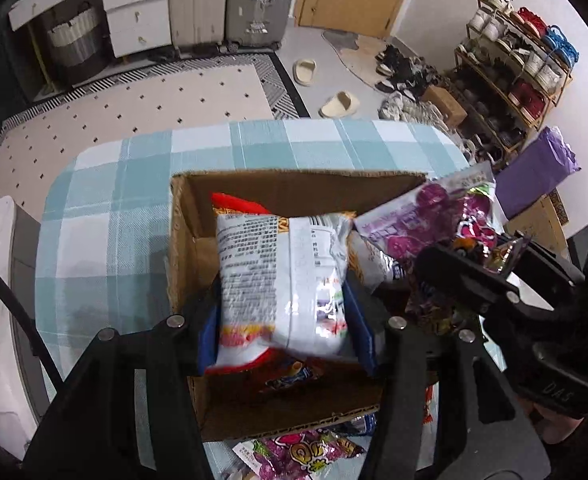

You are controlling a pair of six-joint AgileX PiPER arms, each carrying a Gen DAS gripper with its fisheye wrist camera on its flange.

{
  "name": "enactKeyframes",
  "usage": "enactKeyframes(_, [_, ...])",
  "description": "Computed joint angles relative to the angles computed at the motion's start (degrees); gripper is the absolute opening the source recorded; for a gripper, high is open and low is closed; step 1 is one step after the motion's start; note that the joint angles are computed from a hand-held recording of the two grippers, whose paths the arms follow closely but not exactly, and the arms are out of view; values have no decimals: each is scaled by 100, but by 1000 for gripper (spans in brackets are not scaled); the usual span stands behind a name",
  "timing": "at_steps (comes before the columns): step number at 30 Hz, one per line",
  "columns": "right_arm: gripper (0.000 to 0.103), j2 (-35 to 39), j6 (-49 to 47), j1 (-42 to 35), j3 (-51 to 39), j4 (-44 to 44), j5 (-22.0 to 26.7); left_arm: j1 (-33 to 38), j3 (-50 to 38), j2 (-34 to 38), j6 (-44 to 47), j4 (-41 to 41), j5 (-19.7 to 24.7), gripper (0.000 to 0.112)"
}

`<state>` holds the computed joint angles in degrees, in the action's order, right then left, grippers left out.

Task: Organize snacks
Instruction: 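Open both tools to drop the bags into the box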

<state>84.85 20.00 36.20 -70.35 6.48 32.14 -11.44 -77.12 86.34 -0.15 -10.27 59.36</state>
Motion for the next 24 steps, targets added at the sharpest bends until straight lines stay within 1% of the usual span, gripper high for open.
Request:
enactKeyframes(2, [47,36,3,27,-18,-29,18,-50,29,-47,-76,111,-23,51])
enactKeyframes(5, [47,62,74,72,-48,-93,53,-37,47,-121,-105,138,-28,56])
enactKeyframes(7, [47,77,203,120,-92,-236,111,7,57,-183,-201,157,-28,65])
enactKeyframes(9, [48,101,312,183,-167,-351,202,112,77,-248,-201,25,-3,71])
enactKeyframes(11, [51,65,379,206,-171,-457,208,192,74,-295,-109,-106,66,71])
enactKeyframes(13, [53,8,385,221,-120,-509,151,182,88,-383,-176,-3,121,71])
enactKeyframes(18, [53,-244,536,253,66,-664,151,241,382,-831,-139,36,141,72])
enactKeyframes(22, [53,-659,908,373,309,-1014,138,219,823,-1461,-283,268,55,72])
enactKeyframes(24, [53,-945,1255,508,493,-1382,93,142,1030,-1780,-328,427,68,72])
